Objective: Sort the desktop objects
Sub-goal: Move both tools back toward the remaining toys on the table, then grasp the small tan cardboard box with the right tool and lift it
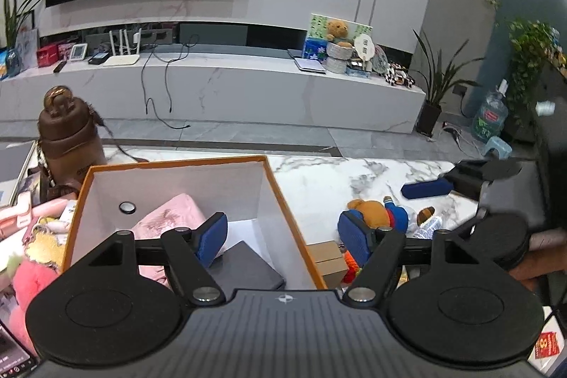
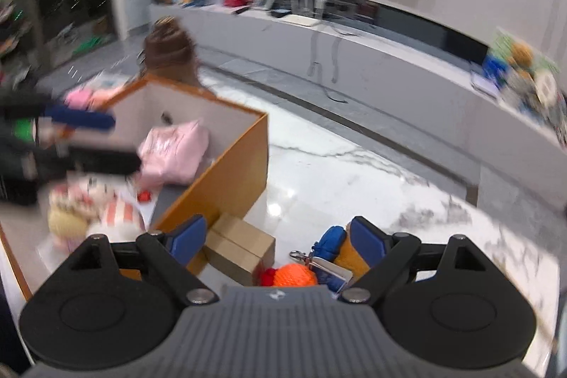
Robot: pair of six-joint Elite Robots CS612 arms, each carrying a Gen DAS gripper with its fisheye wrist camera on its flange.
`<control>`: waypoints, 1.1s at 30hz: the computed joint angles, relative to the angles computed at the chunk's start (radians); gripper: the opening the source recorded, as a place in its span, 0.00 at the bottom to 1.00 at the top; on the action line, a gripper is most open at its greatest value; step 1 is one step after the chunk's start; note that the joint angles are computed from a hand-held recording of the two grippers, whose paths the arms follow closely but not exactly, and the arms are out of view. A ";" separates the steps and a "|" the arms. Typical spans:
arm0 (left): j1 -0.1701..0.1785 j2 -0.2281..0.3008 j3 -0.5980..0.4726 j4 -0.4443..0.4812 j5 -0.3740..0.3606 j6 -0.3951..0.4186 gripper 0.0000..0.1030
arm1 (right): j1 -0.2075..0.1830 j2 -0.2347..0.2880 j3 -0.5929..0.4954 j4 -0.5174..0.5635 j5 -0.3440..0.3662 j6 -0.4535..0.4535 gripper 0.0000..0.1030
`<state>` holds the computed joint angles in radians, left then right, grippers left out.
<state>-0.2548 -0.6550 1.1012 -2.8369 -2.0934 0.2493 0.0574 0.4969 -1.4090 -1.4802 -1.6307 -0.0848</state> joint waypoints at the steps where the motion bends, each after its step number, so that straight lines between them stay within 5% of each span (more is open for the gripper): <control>1: 0.003 0.005 -0.010 0.007 -0.001 -0.008 0.85 | -0.002 0.004 0.002 -0.001 0.018 -0.057 0.86; 8: 0.013 0.012 -0.031 0.038 -0.001 -0.033 0.85 | 0.016 0.023 0.043 -0.034 0.027 -0.304 0.86; 15: 0.012 0.006 -0.026 0.059 -0.019 -0.009 0.85 | 0.026 0.019 0.121 -0.086 -0.024 -0.397 0.93; 16: 0.012 0.005 -0.024 0.060 -0.020 -0.004 0.85 | 0.022 0.015 0.128 -0.066 -0.010 -0.389 0.92; 18: 0.011 0.003 -0.021 0.063 -0.017 0.002 0.85 | 0.007 0.008 0.132 -0.025 0.067 -0.361 0.69; 24: 0.008 0.006 -0.026 0.064 -0.015 -0.008 0.85 | -0.012 -0.003 0.108 0.051 0.121 -0.272 0.54; 28: 0.002 0.001 -0.016 0.058 -0.024 -0.007 0.85 | -0.026 0.006 0.046 0.088 0.154 -0.191 0.49; 33: -0.012 -0.015 0.018 0.044 -0.048 0.021 0.85 | -0.032 0.024 -0.056 0.142 0.107 -0.083 0.48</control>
<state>-0.2666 -0.6704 1.1189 -2.7930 -2.1413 0.2703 0.0259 0.5209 -1.4646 -1.3381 -1.5233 -0.1680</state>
